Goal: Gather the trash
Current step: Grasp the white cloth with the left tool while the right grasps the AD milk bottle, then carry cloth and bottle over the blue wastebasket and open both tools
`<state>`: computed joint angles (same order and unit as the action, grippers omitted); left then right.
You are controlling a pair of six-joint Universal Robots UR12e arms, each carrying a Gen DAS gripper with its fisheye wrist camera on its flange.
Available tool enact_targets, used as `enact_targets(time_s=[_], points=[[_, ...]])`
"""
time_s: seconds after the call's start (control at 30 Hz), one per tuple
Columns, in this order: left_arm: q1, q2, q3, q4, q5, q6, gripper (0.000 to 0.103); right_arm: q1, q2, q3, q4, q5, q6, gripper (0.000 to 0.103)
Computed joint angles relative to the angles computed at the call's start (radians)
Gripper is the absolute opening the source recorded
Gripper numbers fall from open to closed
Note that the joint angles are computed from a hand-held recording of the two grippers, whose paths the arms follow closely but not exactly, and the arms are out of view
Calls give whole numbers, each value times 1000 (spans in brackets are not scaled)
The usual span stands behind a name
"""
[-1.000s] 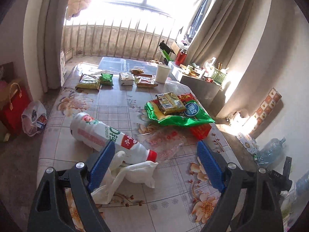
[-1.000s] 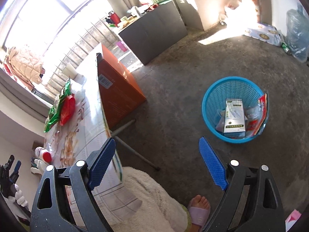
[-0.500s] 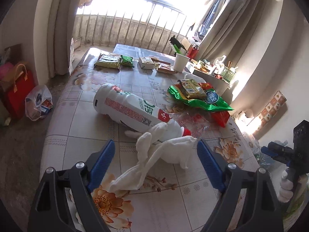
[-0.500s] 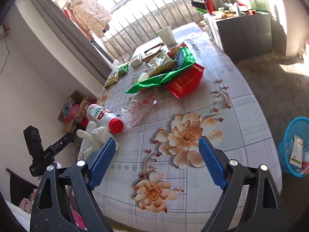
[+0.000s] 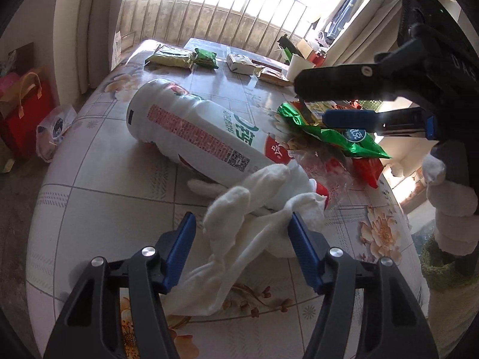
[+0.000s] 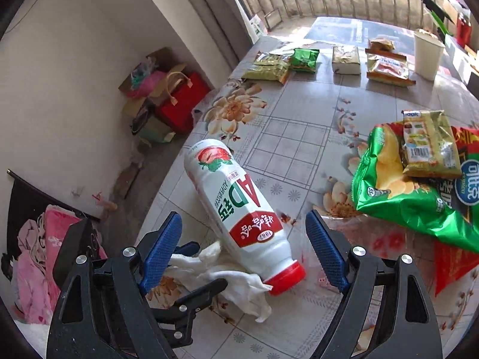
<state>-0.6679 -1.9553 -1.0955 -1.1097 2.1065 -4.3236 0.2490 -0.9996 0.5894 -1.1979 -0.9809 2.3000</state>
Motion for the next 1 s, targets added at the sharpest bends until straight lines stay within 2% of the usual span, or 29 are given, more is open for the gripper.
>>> enact_targets(time_s=[0.13, 0.23, 0.3, 0.4, 0.6, 0.83, 1.0], points=[[3, 3, -13, 4, -30, 4, 47, 57, 51, -67, 39, -123, -32, 81], [5, 9, -24, 4, -41, -10, 37, 82, 78, -98, 64, -173, -34, 81], [5, 14, -32, 1, -40, -19, 29, 91, 89, -109, 74, -193, -41, 76], [4, 21, -43, 5, -41, -28, 23, 97, 100, -128, 102, -202, -47, 72], [-1, 32, -58, 12, -33, -44, 15, 100, 83, -93, 65, -213, -57, 65], [-11, 41, -60, 11, -11, -69, 13, 82, 53, -49, 14, -187, -54, 62], [-20, 52, -62, 14, 16, -81, 12, 58, 43, -52, 16, -152, -41, 60]])
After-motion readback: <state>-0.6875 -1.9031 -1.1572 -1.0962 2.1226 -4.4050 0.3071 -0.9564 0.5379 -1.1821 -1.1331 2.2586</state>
